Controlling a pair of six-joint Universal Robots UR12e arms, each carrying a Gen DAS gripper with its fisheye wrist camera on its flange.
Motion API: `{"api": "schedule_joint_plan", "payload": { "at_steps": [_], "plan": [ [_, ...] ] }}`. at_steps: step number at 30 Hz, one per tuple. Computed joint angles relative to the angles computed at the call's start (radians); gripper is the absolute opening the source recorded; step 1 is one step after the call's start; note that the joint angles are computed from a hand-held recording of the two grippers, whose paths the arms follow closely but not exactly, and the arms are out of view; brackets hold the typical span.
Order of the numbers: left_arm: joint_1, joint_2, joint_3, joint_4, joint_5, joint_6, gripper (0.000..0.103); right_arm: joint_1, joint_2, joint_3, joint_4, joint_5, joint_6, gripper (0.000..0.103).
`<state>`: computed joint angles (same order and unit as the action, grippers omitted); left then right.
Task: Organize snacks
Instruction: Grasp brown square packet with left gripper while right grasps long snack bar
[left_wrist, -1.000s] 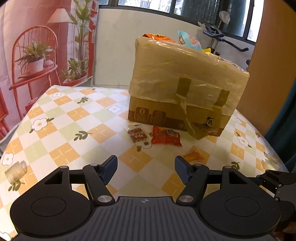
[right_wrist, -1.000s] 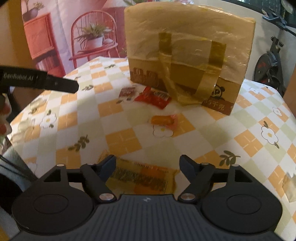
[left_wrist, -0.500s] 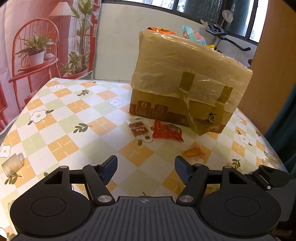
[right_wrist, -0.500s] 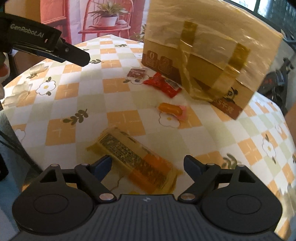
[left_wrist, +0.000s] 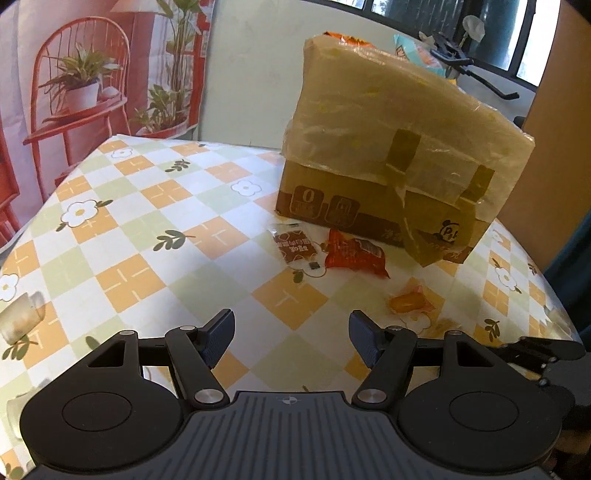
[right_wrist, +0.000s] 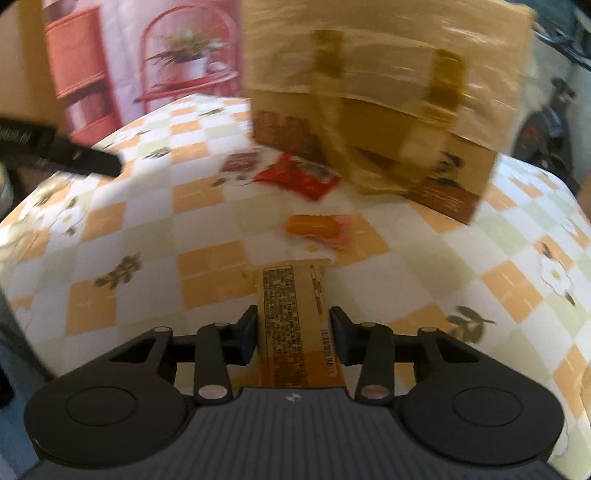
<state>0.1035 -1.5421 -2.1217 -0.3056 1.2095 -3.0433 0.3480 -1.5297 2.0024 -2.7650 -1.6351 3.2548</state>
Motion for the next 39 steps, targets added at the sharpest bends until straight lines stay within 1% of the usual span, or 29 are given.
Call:
{"api": "schedule_joint_plan", "payload": {
  "at_steps": [5, 10, 12, 16, 22, 27, 30, 32, 34, 36, 37, 38, 39],
  "plan": [
    [-0.010, -0.034, 0.021, 0.028, 0.010, -0.009, 0.070, -0.018, -0.001, 0.008, -0.013, -0.069, 0.055, 0.042],
    [-0.026, -0.091, 0.066, 0.051, 0.026, -0.040, 0.069, -0.031, 0.008, 0.012, -0.048, -0.118, 0.102, 0.041],
    [-0.038, -0.116, 0.086, 0.065, 0.042, -0.054, 0.069, -0.036, 0.015, 0.015, -0.068, -0.121, 0.110, 0.041],
    [-0.075, -0.178, 0.131, 0.115, 0.104, -0.054, 0.069, -0.029, 0.025, 0.028, -0.121, -0.137, 0.116, 0.041],
    [-0.119, -0.248, 0.205, 0.080, 0.169, -0.045, 0.069, -0.026, 0.031, 0.054, -0.204, -0.146, 0.116, 0.041],
    [-0.136, -0.275, 0.235, 0.047, 0.220, -0.050, 0.068, -0.019, 0.037, 0.071, -0.262, -0.160, 0.106, 0.041],
    [-0.147, -0.285, 0.245, 0.032, 0.253, -0.030, 0.068, -0.021, 0.036, 0.072, -0.265, -0.156, 0.110, 0.041],
    [-0.162, -0.290, 0.244, 0.049, 0.288, 0.002, 0.069, -0.023, 0.035, 0.073, -0.267, -0.152, 0.111, 0.041],
    [-0.167, -0.286, 0.238, 0.060, 0.300, 0.002, 0.069, -0.024, 0.035, 0.074, -0.269, -0.149, 0.112, 0.041],
    [-0.162, -0.279, 0.235, 0.049, 0.288, -0.022, 0.068, -0.024, 0.034, 0.074, -0.269, -0.148, 0.111, 0.041],
    [-0.162, -0.276, 0.234, 0.046, 0.294, -0.019, 0.064, -0.024, 0.034, 0.074, -0.269, -0.147, 0.112, 0.041],
    [-0.162, -0.271, 0.230, 0.046, 0.295, -0.014, 0.057, -0.025, 0.034, 0.074, -0.269, -0.146, 0.113, 0.041],
    [-0.160, -0.268, 0.228, 0.047, 0.292, -0.011, 0.052, -0.025, 0.034, 0.074, -0.268, -0.146, 0.114, 0.041]
  ]
}}
